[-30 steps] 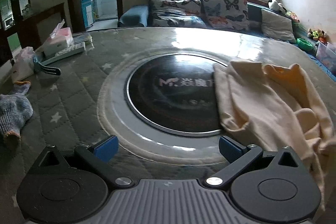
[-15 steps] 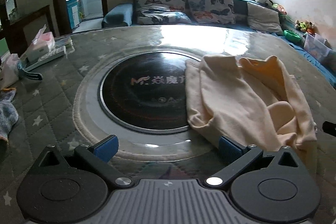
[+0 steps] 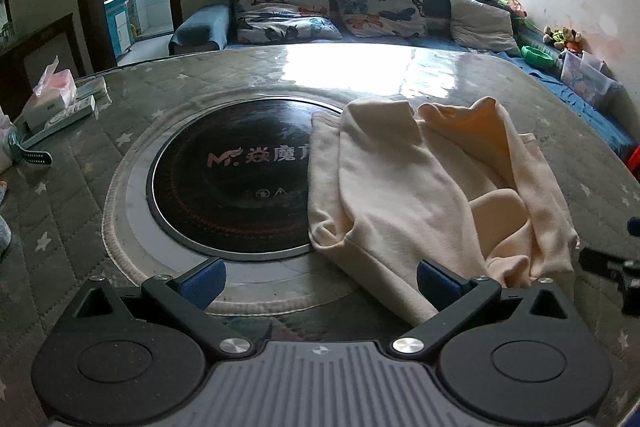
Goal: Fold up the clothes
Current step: 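Move both grippers over the crumpled cream sweatshirt, approaching its edges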
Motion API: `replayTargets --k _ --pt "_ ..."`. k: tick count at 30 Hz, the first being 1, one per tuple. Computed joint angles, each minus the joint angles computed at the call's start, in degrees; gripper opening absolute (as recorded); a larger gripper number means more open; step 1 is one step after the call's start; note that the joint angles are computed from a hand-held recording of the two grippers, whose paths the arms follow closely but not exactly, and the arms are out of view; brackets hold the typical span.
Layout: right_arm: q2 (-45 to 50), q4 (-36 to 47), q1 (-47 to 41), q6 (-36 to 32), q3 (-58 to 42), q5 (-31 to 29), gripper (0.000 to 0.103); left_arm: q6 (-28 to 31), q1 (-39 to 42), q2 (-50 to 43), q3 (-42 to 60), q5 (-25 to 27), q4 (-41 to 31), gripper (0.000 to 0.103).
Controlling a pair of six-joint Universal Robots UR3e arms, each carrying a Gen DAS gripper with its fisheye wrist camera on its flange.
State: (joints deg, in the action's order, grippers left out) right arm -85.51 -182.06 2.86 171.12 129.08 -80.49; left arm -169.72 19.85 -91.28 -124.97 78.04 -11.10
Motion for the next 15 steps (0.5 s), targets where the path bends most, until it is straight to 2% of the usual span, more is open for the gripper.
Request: replayTargets --k 5,15 --pt "-1.77 3.34 1.75 0.55 0.75 -0.84 0.103 -0.39 -0.58 1.53 -0.51 1.42 -1.73 0.103" --pt "-6.44 4.02 3.68 3.15 4.81 -0.98 0.103 1.27 -0.43 7.71 -5.53 1.61 -3.23 0.103"
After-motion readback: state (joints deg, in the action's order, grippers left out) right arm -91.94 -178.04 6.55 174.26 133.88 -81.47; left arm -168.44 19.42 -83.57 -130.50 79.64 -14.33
